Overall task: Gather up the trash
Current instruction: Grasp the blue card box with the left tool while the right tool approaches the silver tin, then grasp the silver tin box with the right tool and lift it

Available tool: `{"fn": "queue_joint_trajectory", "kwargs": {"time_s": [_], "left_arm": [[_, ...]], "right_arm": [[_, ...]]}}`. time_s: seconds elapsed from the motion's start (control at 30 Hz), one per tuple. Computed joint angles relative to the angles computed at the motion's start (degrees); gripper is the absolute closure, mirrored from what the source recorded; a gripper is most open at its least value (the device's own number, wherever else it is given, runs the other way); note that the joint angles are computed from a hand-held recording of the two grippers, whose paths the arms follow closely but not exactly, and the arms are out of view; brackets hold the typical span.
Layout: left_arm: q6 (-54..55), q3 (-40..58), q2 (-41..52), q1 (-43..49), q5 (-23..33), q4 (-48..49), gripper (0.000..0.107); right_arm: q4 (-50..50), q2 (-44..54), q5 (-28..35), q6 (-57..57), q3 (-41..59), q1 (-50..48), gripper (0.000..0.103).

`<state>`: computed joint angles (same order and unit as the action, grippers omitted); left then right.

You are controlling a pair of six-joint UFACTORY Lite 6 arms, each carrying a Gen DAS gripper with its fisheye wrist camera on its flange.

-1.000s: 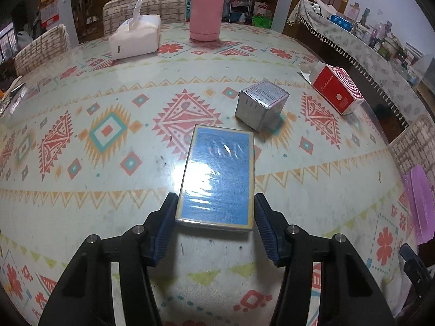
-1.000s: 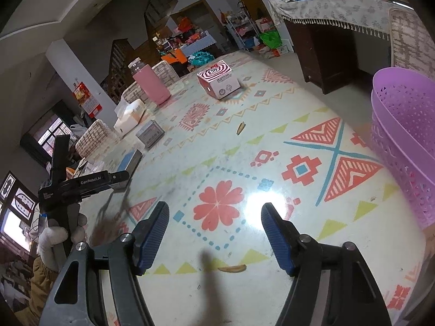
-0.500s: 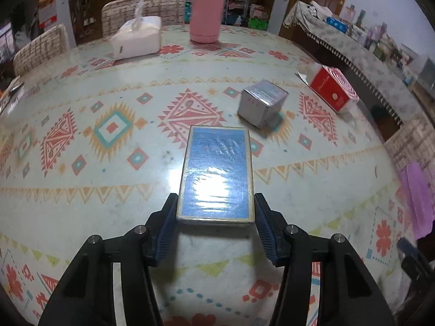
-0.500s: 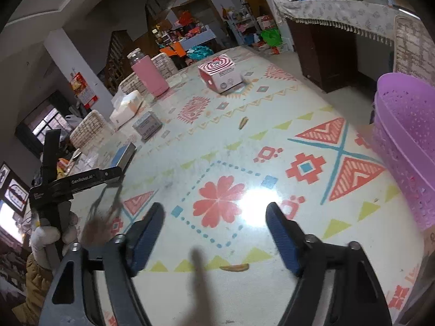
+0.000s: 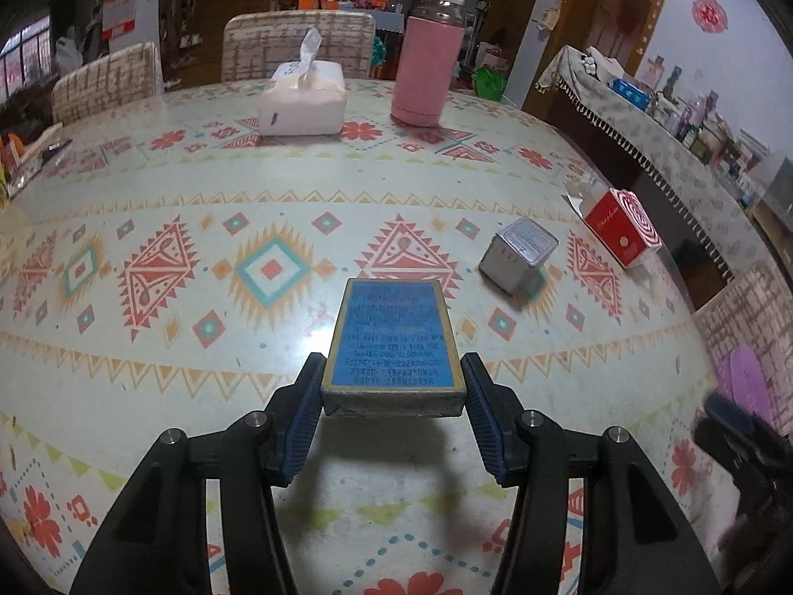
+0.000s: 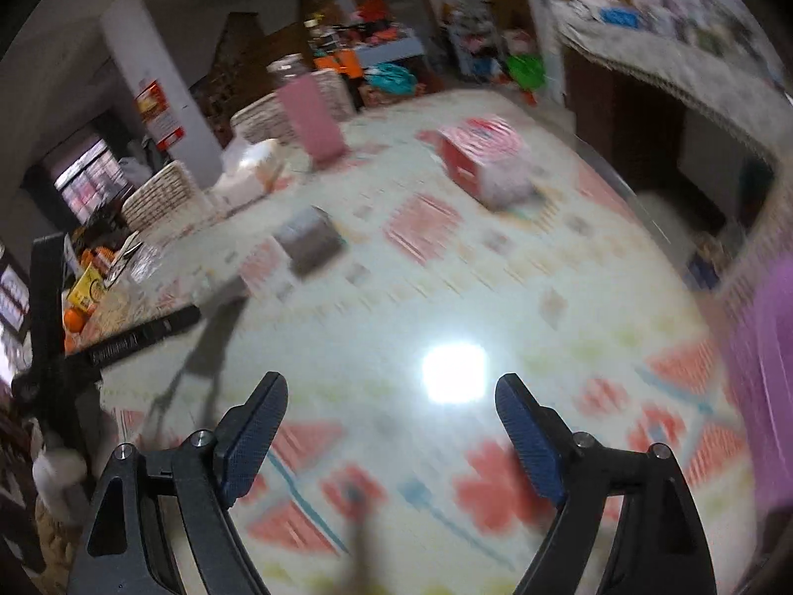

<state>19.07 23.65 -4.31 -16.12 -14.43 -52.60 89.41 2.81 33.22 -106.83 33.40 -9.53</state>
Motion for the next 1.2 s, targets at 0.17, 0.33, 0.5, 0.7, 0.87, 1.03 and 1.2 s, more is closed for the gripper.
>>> {"fn": "queue_joint_trajectory", "kwargs": {"time_s": [0.17, 0.33, 0.5, 0.7, 0.87, 1.03, 1.2], "left_arm": [[-7.18, -0.61, -1.01, 2.83, 1.78, 7.92, 0.054], [-11.91, -0.98, -1.69, 4.77, 2.87, 12.92, 0.054], [-14.16, -0.87, -1.46, 5.57, 3.27, 15.45, 0.053], [-10.94, -0.79, -1.25, 4.71, 3.02, 11.87, 0.053], [-9.44, -0.68, -1.04, 4.46, 2.78, 10.34, 0.053], [-1.10, -0.08, -0.32, 2.48, 1.45, 1.10, 0.054], [6.29, 0.11, -0.16, -0.19, -0.69, -7.21, 0.054]], "right_arm": [[11.47, 8.57, -10.74, -3.92, 11.74, 17.77, 0.014], [20.37, 23.16, -21.19, -11.68, 27.79, 28.46, 0.014], [0.32, 35.08, -25.65, 9.59, 41.82, 31.20, 0.014], [-14.22, 40.16, -20.58, 24.91, 47.65, 29.38, 0.053], [-4.97, 32.99, -17.05, 14.19, 38.87, 28.43, 0.052], [6.24, 22.15, -16.35, 1.27, 25.06, 26.18, 0.052], [15.47, 10.66, -11.54, -8.59, 10.32, 21.18, 0.052]]}}
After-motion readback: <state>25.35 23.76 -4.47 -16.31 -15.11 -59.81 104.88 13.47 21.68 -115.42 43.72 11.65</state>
